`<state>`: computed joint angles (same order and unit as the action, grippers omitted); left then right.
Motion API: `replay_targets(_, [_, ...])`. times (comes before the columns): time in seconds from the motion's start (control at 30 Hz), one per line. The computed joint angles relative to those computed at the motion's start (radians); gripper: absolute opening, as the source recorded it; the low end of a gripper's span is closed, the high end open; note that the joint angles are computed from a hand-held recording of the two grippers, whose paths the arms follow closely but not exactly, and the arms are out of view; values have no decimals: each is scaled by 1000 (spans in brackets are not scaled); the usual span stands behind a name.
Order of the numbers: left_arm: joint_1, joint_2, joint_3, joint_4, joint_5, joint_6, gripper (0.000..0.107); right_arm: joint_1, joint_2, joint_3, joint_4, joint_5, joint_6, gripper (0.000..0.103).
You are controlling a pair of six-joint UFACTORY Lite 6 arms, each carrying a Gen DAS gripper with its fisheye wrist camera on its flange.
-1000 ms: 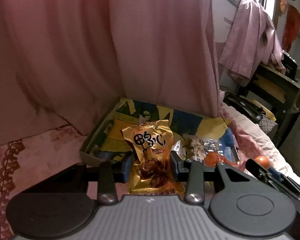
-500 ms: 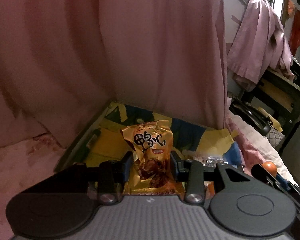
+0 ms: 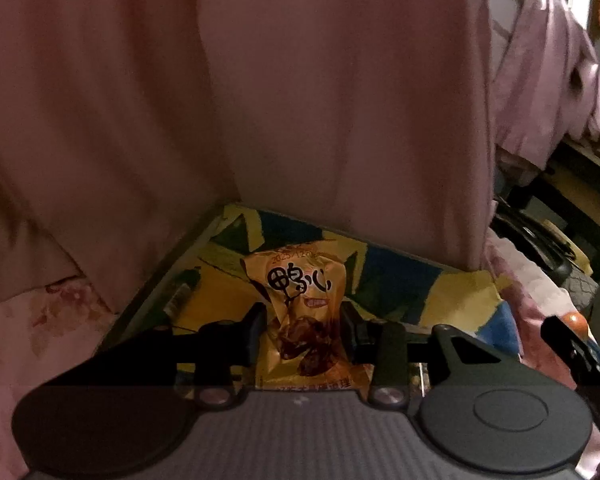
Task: Organize snacks
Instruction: 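Lift and carry the gold bag and mandarin over the tray, then lower both items into the tray and open both grippers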
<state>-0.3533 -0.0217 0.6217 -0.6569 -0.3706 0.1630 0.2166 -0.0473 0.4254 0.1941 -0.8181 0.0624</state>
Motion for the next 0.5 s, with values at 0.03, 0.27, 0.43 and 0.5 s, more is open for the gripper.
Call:
replay_targets(0.03, [3, 14, 14, -16, 2, 18, 43, -1, 9, 8, -2, 1, -4, 36])
replay_targets(0.27, [-3, 77, 65, -65, -11, 113, 43, 10, 95, 58, 4, -6, -33, 36])
replay_targets(0.43, [-9, 118, 71, -18, -28, 51, 43, 20, 152, 81, 3, -19, -32, 36])
replay_targets(0.5, [-13, 135, 72, 0, -36, 30, 43, 26, 172, 91, 7, -22, -39, 36])
